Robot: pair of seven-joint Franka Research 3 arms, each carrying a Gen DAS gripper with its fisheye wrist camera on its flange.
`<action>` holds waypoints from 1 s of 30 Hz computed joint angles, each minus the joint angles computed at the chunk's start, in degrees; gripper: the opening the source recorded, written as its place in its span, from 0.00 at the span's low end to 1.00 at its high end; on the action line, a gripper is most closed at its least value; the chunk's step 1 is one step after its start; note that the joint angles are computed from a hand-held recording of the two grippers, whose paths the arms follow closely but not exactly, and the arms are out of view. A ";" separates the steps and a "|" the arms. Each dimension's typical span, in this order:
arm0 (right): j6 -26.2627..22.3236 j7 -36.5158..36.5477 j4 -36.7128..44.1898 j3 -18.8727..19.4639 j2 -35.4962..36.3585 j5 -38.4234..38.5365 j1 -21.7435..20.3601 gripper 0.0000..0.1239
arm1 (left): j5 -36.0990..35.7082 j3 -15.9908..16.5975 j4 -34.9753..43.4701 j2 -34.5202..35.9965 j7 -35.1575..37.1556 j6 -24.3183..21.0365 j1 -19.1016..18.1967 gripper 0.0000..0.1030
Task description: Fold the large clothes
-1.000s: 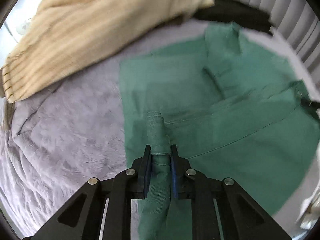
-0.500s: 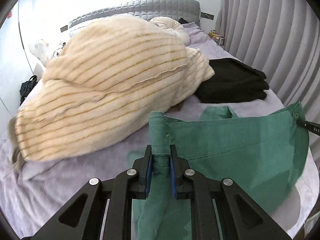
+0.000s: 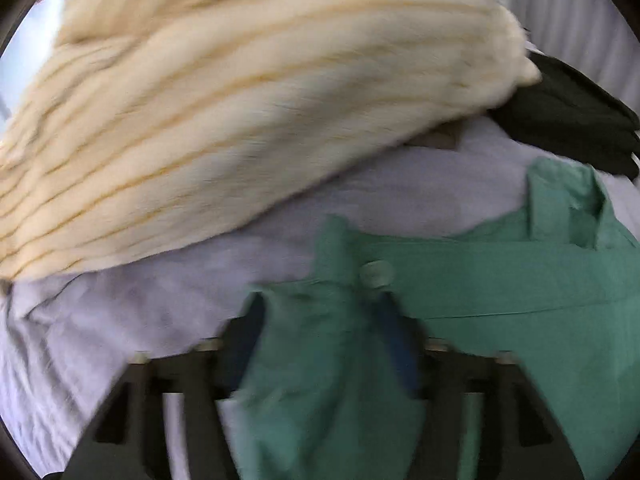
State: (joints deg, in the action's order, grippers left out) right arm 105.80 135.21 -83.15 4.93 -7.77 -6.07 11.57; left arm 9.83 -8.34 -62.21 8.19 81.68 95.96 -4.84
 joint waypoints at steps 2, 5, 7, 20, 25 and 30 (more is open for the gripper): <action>-1.80 0.80 0.93 0.26 -0.78 -0.54 0.07 0.23 | -1.50 0.48 2.28 0.07 0.16 -2.00 0.92 0.67; 1.84 -0.28 -2.30 0.47 -4.77 3.00 0.65 0.23 | -4.84 0.82 6.26 -0.10 1.47 -6.57 2.46 0.67; 3.75 -2.35 -3.15 1.15 -5.97 6.67 1.85 0.23 | -8.02 0.62 7.08 -1.35 2.30 -8.70 3.14 0.67; 13.20 0.48 -16.58 4.44 -10.17 16.79 6.72 0.23 | -13.05 0.81 -21.81 -20.73 1.86 -6.60 -0.29 0.67; 3.96 7.58 -23.24 4.40 -19.77 9.85 1.16 0.23 | -14.69 4.20 -22.32 -22.87 4.30 -8.92 0.79 0.67; 6.35 15.83 -28.78 4.76 -26.22 11.68 -3.37 0.23 | -13.09 5.23 -17.19 -22.32 2.53 -11.37 2.45 0.67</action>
